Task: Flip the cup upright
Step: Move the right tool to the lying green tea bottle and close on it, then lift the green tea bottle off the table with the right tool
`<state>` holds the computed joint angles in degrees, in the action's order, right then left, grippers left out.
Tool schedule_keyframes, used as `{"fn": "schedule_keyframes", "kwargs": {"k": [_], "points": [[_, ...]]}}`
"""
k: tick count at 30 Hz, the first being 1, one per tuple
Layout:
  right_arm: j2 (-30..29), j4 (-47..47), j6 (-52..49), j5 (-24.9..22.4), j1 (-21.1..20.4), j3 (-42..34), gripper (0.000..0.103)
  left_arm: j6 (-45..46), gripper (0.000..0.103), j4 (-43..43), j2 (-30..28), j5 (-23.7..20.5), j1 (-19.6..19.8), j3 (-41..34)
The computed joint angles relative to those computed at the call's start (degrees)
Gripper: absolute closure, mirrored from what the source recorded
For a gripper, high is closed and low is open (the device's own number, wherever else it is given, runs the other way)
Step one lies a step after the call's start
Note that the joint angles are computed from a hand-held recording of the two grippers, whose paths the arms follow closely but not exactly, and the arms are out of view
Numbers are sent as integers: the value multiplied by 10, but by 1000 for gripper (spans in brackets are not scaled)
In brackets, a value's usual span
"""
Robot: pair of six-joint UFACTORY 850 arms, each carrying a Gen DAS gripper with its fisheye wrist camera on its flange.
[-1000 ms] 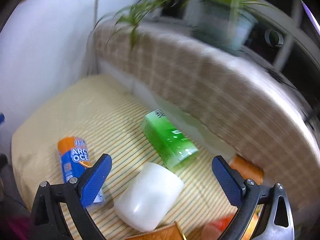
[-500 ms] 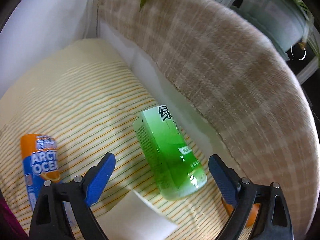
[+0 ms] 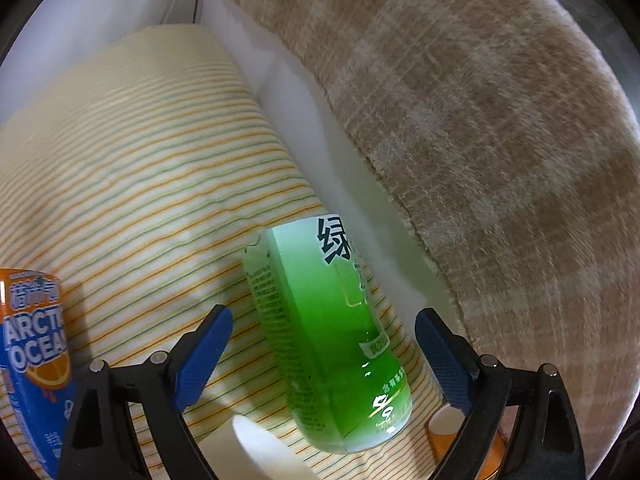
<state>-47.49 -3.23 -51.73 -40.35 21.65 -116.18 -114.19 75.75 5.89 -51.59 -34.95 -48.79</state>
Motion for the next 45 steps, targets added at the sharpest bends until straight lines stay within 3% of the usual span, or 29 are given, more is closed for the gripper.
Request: {"fn": "schedule_keyframes", "kwargs": {"k": [5, 12, 17, 19, 34, 45], "points": [[-21, -22, 21, -2, 8, -16, 15, 0, 1, -1, -1, -1, 0, -1], [-46, -44, 43, -4, 17, -37, 33, 1, 1, 0, 0, 0, 1, 0], [-22, -36, 36, 13, 12, -2, 34, 2, 1, 4, 1, 3, 4, 1], [-21, -27, 26, 10, 7, -10, 38, 4, 1, 5, 1, 4, 4, 0], [20, 56, -27, 30, -7, -1, 40, -3, 1, 5, 3, -27, -23, -3], [103, 195, -108, 59, -30, 64, 41, -1, 1, 3, 11, -55, -46, -6]]}}
